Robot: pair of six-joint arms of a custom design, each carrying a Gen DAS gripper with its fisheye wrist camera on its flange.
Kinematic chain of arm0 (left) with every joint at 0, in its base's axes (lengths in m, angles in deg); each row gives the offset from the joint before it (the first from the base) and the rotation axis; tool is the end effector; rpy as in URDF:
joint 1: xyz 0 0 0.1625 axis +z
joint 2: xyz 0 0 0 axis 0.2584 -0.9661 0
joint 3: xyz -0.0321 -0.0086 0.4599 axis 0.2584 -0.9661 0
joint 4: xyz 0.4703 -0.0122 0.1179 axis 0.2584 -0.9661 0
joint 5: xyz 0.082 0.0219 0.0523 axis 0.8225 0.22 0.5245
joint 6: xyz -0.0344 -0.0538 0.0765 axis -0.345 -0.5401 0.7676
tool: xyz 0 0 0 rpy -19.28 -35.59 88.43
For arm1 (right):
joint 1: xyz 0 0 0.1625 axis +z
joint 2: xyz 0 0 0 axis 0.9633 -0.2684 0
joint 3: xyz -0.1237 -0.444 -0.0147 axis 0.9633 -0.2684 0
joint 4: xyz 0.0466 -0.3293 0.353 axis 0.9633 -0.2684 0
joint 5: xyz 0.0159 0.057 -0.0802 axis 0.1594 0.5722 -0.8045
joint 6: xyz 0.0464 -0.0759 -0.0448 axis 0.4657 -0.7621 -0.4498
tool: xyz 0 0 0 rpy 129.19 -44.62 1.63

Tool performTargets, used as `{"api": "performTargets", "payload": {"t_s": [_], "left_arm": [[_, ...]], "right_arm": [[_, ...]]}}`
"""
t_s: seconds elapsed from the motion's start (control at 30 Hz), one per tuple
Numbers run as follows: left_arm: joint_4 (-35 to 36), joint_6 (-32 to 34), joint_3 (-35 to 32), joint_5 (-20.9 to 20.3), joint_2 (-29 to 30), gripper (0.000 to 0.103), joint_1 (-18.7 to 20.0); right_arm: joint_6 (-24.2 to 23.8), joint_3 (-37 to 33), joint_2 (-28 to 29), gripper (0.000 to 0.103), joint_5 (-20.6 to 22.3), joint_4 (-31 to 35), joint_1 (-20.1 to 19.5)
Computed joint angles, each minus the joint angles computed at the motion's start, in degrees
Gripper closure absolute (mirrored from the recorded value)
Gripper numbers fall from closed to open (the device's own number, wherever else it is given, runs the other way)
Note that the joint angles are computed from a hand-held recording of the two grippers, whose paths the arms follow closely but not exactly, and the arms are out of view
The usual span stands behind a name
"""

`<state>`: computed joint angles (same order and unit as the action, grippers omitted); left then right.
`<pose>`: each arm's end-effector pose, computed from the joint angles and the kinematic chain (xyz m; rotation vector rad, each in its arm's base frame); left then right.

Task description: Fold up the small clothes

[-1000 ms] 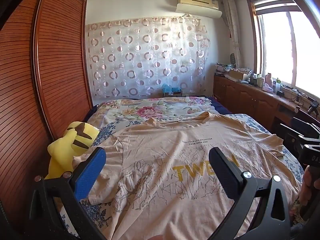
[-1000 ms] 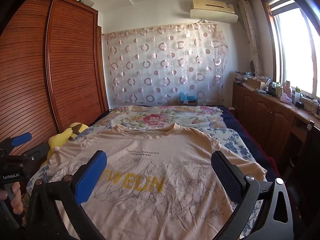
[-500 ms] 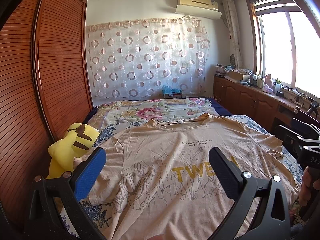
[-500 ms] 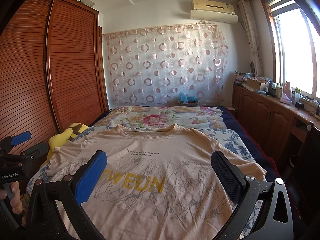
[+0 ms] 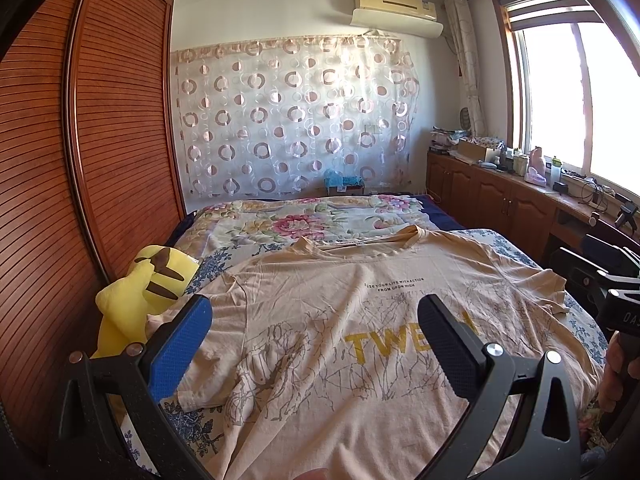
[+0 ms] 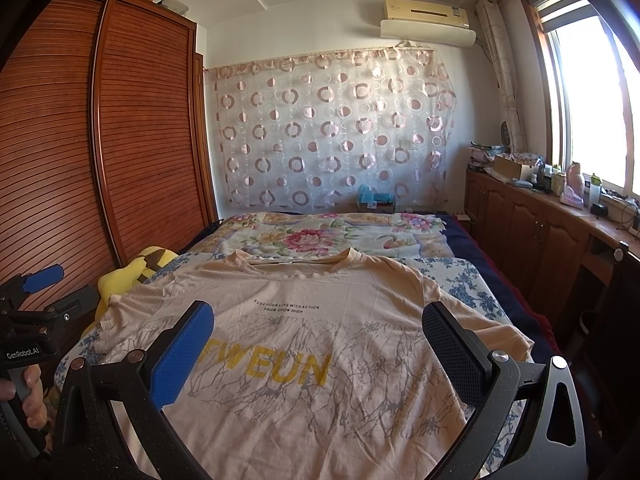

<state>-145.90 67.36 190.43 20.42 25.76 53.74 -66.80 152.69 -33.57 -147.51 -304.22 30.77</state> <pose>-0.0313 -0.6453 0.2839 0.3426 1.8991 -1.3577 0.2952 -0.6330 0.0010 1.0693 -2.2306 1.3150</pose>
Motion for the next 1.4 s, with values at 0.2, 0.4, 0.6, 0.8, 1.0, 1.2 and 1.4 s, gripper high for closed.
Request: {"api": "performTargets", "payload": {"t_s": [0.2,0.4,0.6,0.8,1.0,1.2,1.4], "left_arm": [[-0.3,0.0,-0.1,0.0,0.2,0.000,0.1],[-0.3,0.1,-0.1,-0.1,0.3,0.000,0.1],[-0.1,0.1,0.0,0.1,0.1,0.000,0.0],[-0.4,0.2,-0.1,0.0,0.3,0.000,0.0],[-0.5,0.3,-0.1,0.0,0.3,0.000,0.0],[-0.5,0.3,-0.1,0.0,0.4,0.000,0.0],[1.9,-1.1,-0.4,0.8,0.0,0.000,-0.2]], "right_arm": [[0.0,0.1,-0.1,0.000,0.0,0.0,0.0],[0.1,0.0,0.0,0.000,0.0,0.0,0.0],[0.1,-0.1,0.2,0.000,-0.2,-0.2,0.2],[0.1,-0.1,0.2,0.000,-0.2,-0.2,0.2],[0.1,-0.1,0.3,0.000,-0.2,-0.3,0.2],[0.1,-0.1,0.3,0.000,-0.2,-0.3,0.2],[0.2,-0.2,0.3,0.000,-0.3,0.5,0.1]]}}
